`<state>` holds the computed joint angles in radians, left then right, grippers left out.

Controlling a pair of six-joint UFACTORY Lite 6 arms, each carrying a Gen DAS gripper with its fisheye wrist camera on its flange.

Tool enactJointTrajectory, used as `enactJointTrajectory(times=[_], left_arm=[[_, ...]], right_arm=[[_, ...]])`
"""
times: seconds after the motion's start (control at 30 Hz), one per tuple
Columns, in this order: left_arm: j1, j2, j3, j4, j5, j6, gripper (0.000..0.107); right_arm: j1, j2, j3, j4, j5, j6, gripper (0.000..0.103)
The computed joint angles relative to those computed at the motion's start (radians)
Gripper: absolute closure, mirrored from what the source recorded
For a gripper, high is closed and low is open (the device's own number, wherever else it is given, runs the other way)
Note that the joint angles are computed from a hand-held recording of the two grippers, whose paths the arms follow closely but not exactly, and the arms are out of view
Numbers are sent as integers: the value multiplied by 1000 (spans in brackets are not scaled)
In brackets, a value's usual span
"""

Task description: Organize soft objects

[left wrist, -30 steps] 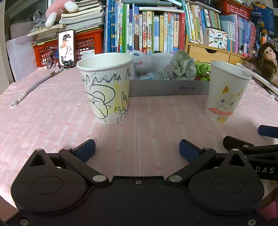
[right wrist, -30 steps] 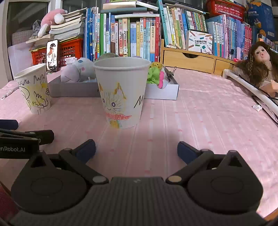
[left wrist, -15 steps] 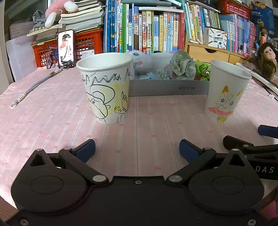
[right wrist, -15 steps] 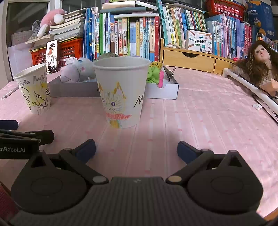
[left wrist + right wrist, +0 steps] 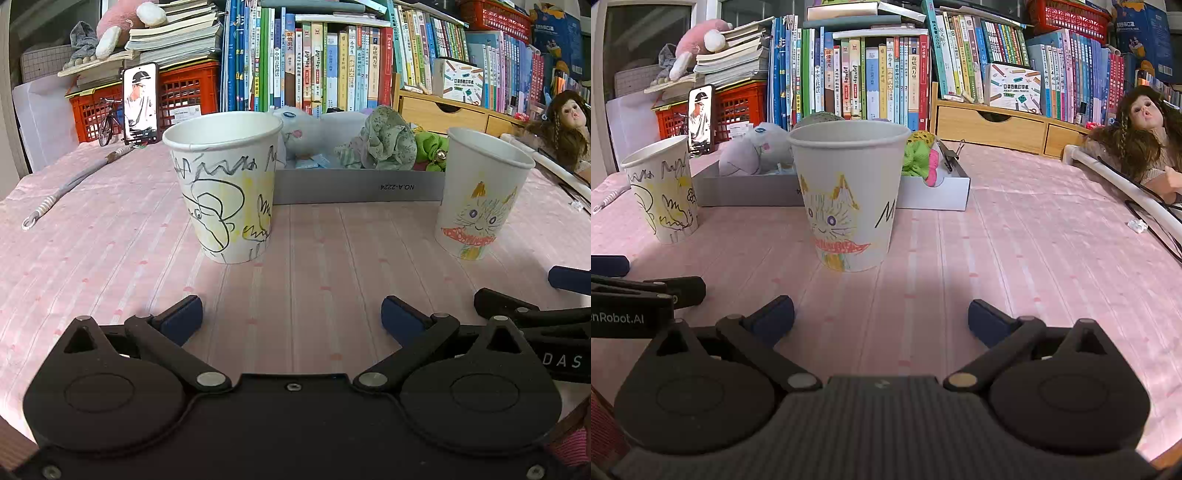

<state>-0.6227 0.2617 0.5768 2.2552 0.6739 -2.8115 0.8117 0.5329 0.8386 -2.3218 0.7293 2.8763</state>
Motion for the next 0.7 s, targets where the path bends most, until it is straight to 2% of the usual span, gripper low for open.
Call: enactJointTrajectory(times=[0.7], left_arm=[[-1, 2, -3, 4, 5, -7, 4]], right_arm=[[0, -2, -1, 1, -1, 0, 0]])
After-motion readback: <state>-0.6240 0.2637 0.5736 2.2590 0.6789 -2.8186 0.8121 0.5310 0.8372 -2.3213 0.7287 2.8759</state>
